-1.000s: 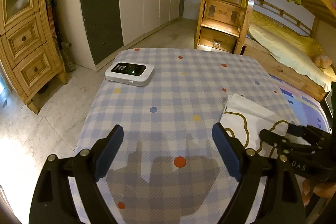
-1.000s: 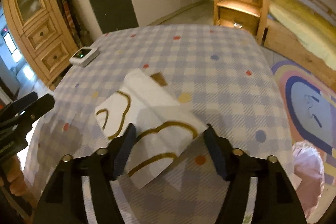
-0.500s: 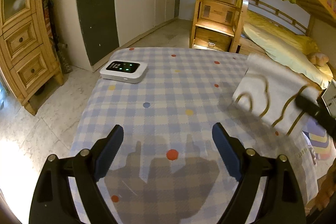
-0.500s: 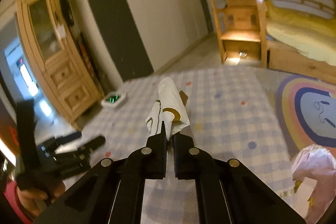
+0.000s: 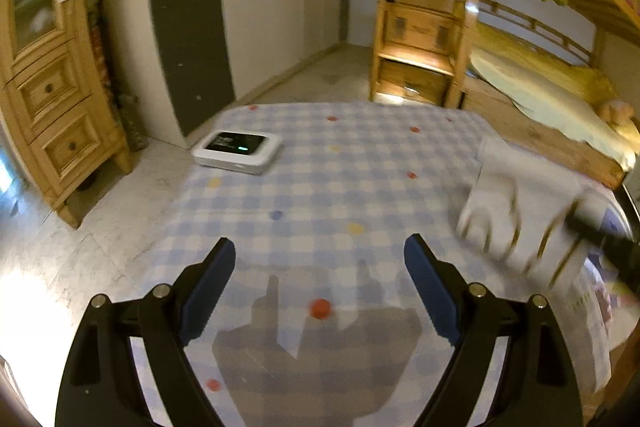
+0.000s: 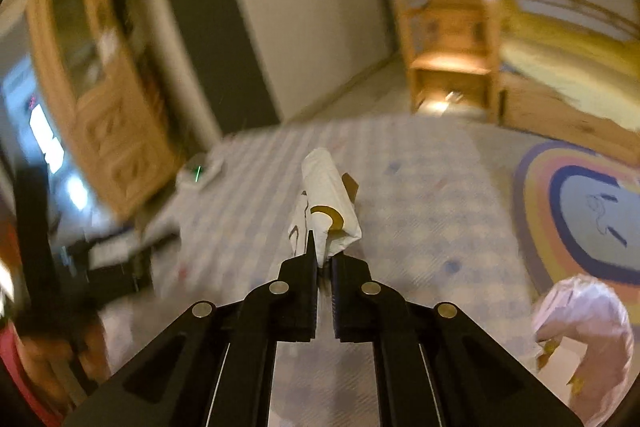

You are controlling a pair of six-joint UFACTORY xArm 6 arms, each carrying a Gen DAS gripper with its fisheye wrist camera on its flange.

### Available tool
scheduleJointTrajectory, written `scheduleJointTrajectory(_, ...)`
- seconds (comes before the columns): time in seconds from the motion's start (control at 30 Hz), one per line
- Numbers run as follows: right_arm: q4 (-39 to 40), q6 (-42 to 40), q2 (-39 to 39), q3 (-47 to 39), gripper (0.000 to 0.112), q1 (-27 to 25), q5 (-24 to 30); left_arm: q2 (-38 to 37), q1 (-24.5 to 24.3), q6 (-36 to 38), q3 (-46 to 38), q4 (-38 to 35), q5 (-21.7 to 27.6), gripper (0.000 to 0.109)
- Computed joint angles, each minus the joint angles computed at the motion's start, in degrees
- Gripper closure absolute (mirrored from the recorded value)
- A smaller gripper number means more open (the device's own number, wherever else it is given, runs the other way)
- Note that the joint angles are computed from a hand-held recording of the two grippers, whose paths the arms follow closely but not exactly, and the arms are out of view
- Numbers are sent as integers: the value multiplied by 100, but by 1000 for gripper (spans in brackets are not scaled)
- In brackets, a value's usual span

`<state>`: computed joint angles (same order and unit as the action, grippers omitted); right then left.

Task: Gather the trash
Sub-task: 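Carry the tissue to the wastebasket with the right gripper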

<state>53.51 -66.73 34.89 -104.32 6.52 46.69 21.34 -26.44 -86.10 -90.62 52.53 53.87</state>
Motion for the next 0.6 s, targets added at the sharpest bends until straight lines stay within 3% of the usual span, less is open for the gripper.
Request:
scheduleJointTrajectory(0.1, -554, -111, -17, 67, 99, 117, 353, -232, 60, -272, 245, 154, 168, 25)
scheduleJointTrajectory(0.17, -650, -294, -62, 119, 88, 146, 594, -429, 134, -467, 487, 194, 146, 25)
scheduleJointTrajectory(0.2, -702, -358, -106, 184, 76, 173, 617, -494, 162, -517, 575, 198, 126, 25)
scheduleJointTrajectory(0.23, -738, -400, -158, 283, 66, 205, 514, -581, 203, -567, 688, 183, 107, 25)
scheduleJointTrajectory(0.33, -779, -462, -301, 560, 59, 296, 79, -768, 275, -655, 930, 203, 63, 25)
scheduleJointTrajectory(0.4, -726, -401, -341, 649, 58, 319, -98, -851, 293, -696, 1029, 241, 73, 25)
scheduleJointTrajectory(0.53, -645, -332, -237, 470, 61, 315, 73, -957, 327, -718, 1200, 240, -7, 25)
scheduleJointTrajectory(0.57, -689, -363, -248, 498, 65, 351, 92, -960, 327, -698, 1208, 233, -12, 25)
scheduleJointTrajectory(0.6, -757, -399, -258, 520, 80, 371, 109, -955, 324, -667, 1206, 232, 3, 25)
